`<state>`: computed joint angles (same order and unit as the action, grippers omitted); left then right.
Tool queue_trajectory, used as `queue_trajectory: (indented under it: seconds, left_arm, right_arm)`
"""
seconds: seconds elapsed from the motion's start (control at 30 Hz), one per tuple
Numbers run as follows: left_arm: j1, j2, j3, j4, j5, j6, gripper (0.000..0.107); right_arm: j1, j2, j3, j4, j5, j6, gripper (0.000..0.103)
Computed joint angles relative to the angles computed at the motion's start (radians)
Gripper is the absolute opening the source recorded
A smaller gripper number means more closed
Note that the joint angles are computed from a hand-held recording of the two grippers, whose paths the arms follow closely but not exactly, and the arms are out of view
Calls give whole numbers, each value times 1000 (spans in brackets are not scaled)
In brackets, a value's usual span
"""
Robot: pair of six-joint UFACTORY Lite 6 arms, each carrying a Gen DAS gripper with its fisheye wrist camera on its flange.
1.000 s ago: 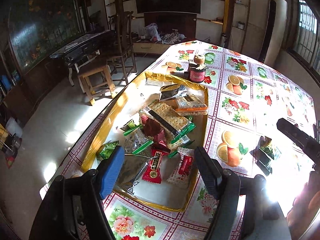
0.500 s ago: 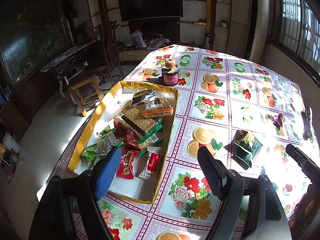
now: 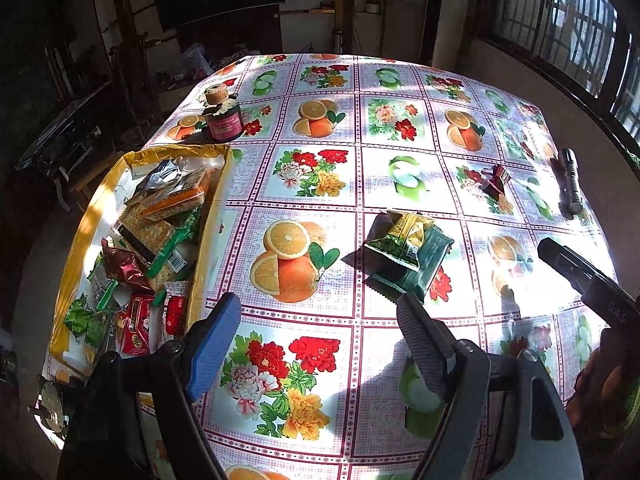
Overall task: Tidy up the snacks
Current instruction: 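Grasp the green-and-yellow packet with the left tool while the right tool grasps the red bar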
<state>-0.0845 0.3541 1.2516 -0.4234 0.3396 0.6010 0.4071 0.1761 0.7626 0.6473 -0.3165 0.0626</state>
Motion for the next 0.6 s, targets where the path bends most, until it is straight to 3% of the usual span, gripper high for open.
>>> queue_trajectory:
  seconds: [0.1, 0.47, 0.6]
  left_arm:
    - [-43, 69, 59, 10, 15, -20, 79]
    - [-108, 465, 527, 107, 192, -171, 79]
    - [-123, 613, 751, 146, 285, -231, 79]
  right_arm:
    - [-36, 37, 31, -36, 9, 19, 84]
    - [-184, 269, 319, 163, 109, -264, 78]
    - [-235, 393, 486, 411, 172, -525, 74]
